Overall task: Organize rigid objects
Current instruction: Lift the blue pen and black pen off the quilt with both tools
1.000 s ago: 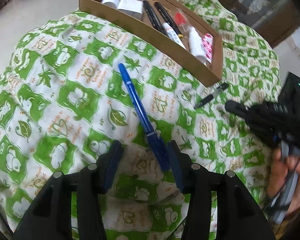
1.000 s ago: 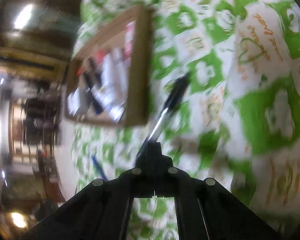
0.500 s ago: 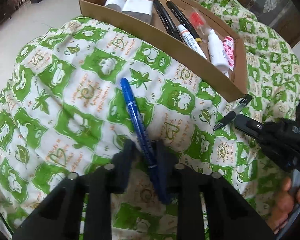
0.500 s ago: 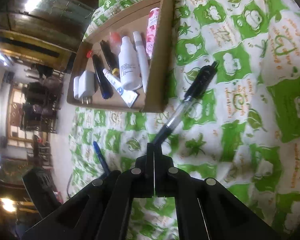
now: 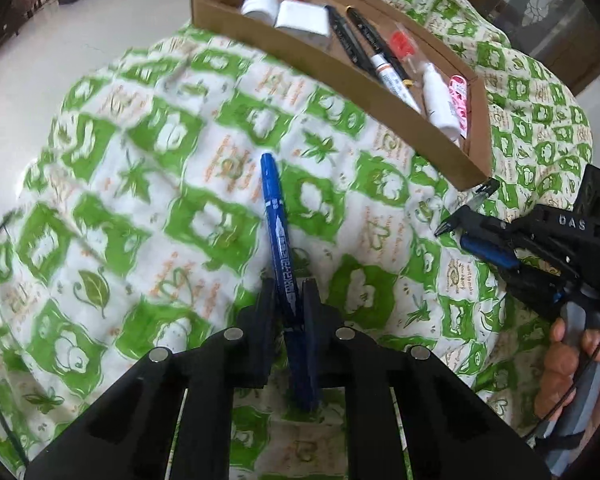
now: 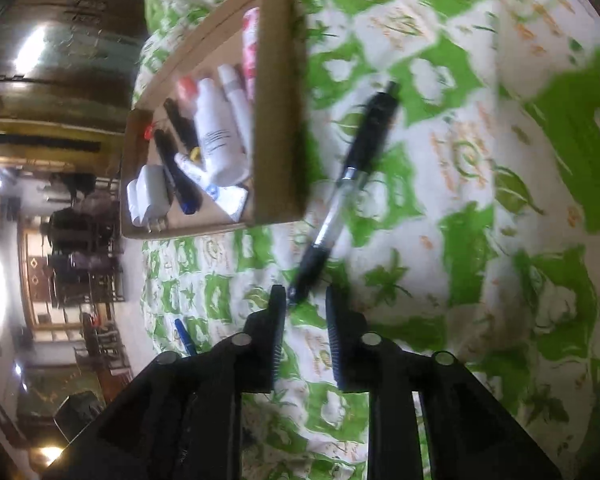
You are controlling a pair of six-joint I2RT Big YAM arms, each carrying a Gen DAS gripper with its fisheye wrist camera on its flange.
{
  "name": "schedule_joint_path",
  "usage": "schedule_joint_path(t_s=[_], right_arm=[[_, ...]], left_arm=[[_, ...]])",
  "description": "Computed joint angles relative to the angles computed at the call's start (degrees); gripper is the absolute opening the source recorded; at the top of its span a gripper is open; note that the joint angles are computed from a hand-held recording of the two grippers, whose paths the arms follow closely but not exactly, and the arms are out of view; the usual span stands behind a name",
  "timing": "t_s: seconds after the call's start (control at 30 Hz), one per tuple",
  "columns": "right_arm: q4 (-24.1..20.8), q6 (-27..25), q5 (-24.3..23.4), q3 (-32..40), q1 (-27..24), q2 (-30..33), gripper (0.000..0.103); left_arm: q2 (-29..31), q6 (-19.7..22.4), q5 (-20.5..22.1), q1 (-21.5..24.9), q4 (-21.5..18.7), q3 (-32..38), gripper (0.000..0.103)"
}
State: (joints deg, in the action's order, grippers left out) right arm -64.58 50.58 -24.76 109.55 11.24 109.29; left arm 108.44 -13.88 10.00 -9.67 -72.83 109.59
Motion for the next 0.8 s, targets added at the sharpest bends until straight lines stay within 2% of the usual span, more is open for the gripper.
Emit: schedule_joint_path(t_s=[0.2,0.27,0.33,0.47,0.57,0.67,0.73,0.8], right_arm=[[-2.15,-3.4,3.1,5.09,0.95,4.07,0.021],[-1.98,-4.09,3.86,4.48,1.13,3.52,0.017],[-0.99,-3.53,2.62,2.4,0.93,2.02,0.009],[-1.01,-4.57,-0.8,-1.4,1.55,-1.17,0.009],[-3.32,-9.58,-2.36,-2.22,3.28,-2.45,0.009],[-7.53,-17.45,-2.56,0.57,5.1,-1.36,0.009],[-10.28,-22.81,-0.53,4.12,6.12,0.35,0.009],[-13.75,-27.16,4.03,7.39,7.04,2.23,0.01]], left_arm=[[0.02,0.9,-0.59,-0.25,0.27,-0.47,0.011],[0.4,0.42,-0.21,-0.34,0.25,0.14,0.011],[0.56,0.05,0.21,-0.32,0.39,0.39,0.011],[0.24,0.27,0.25,-0.3,0.89,-0.19,0.011],[-0.31,0.52,0.42,-0.12,1.2,-1.04,0.011],[-0.44,0.47,0.66,-0.02,1.31,-1.34,0.011],[-0.24,0.25,0.61,-0.14,1.27,-1.07,0.011],[-0.23,0.15,0.65,-0.14,1.3,-1.07,0.011]])
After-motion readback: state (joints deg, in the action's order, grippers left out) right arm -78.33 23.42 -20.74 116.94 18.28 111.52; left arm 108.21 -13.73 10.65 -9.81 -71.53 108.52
